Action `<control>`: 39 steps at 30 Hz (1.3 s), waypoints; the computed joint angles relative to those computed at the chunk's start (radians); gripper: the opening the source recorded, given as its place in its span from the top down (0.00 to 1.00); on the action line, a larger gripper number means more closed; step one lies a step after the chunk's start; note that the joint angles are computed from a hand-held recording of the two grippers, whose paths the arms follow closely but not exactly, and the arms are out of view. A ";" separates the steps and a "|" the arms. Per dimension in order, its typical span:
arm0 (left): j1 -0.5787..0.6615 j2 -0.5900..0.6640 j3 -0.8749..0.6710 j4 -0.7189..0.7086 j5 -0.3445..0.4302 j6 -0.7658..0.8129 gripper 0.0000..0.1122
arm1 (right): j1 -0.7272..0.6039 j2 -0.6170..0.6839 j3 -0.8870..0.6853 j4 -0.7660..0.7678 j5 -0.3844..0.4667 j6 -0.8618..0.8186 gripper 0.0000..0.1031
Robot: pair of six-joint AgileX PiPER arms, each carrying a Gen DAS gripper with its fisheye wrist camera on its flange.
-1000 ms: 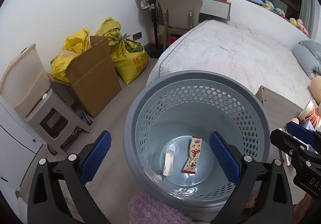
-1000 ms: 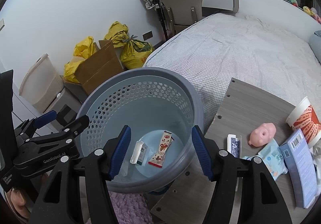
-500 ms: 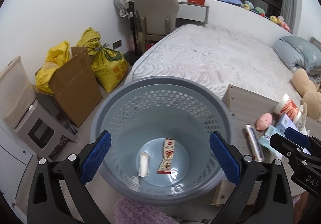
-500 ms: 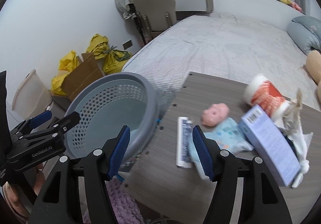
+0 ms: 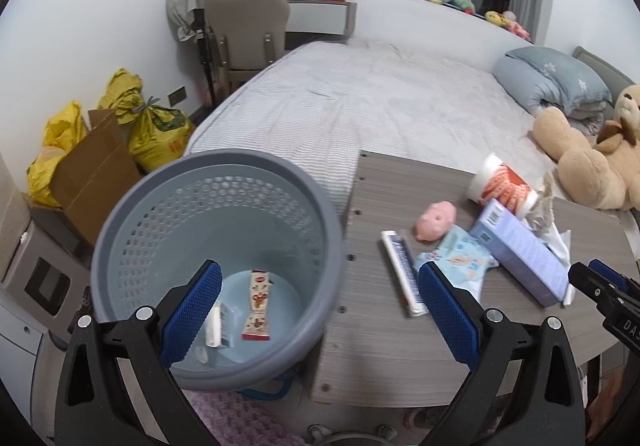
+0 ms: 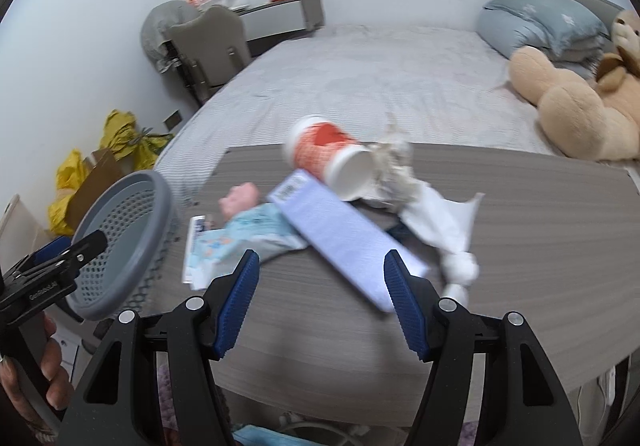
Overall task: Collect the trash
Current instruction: 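Grasp the white knotted cloth with the right tool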
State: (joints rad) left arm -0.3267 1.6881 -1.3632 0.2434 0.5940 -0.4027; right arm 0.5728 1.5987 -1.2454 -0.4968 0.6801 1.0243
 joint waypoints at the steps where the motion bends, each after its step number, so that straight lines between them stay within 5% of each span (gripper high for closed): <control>1: -0.016 0.004 -0.003 -0.002 -0.001 0.000 0.14 | -0.015 -0.022 0.030 -0.009 -0.003 0.012 0.40; 10: -0.133 0.053 -0.052 0.067 0.020 -0.078 0.14 | -0.164 -0.099 0.205 -0.019 -0.064 0.018 0.40; 26: -0.193 0.144 -0.166 0.131 0.111 -0.123 0.14 | -0.303 0.063 0.166 0.098 -0.158 -0.178 0.41; 39: -0.200 0.151 -0.168 0.126 0.113 -0.107 0.14 | -0.286 0.091 0.133 0.119 -0.153 -0.215 0.72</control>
State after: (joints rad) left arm -0.5271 1.8391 -1.5317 0.3692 0.7068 -0.5100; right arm 0.2869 1.6897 -1.1123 -0.3777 0.5275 0.8091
